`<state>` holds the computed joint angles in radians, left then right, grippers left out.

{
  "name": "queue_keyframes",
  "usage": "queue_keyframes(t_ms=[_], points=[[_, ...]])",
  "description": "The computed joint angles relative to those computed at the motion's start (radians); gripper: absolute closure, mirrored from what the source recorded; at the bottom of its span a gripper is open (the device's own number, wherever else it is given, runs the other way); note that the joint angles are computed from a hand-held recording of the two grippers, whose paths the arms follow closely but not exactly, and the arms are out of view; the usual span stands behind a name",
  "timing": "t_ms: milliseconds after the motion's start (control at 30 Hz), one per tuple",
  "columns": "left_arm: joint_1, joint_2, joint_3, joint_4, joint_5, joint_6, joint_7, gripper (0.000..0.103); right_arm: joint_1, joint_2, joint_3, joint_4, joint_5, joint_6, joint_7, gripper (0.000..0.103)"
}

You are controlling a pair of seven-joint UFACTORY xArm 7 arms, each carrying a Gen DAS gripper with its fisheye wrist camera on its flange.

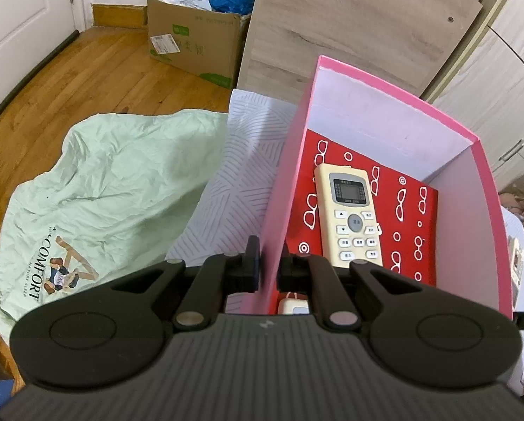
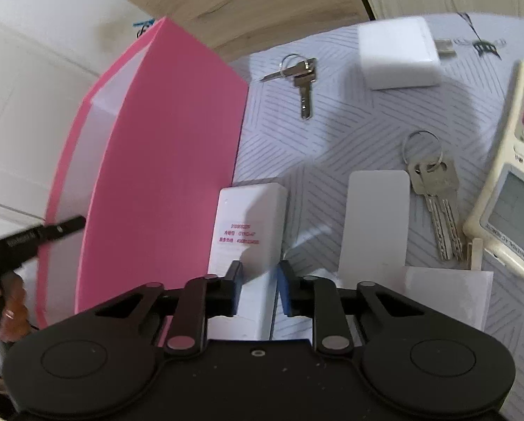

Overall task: Organize rigid objects
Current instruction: 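Grasp the white TCL remote with the right tool and lift it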

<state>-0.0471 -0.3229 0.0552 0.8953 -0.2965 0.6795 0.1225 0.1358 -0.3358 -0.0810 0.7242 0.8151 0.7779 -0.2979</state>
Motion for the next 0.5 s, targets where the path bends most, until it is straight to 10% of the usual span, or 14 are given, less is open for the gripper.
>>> queue_keyframes(t_ms=[233, 500], points=[[0.001, 0.001, -0.004, -0.003, 0.009, -0.008, -0.004, 0.096, 0.02, -0.024, -0.06, 0.004, 0.213, 0.07, -0.125, 0.083], [0.0, 0.0, -0.003, -0.004, 0.009, -0.009, -0.003, 0.096, 0.026, -0.058, 0.06, -0.007, 0.021, -0.056, -0.045, 0.069]])
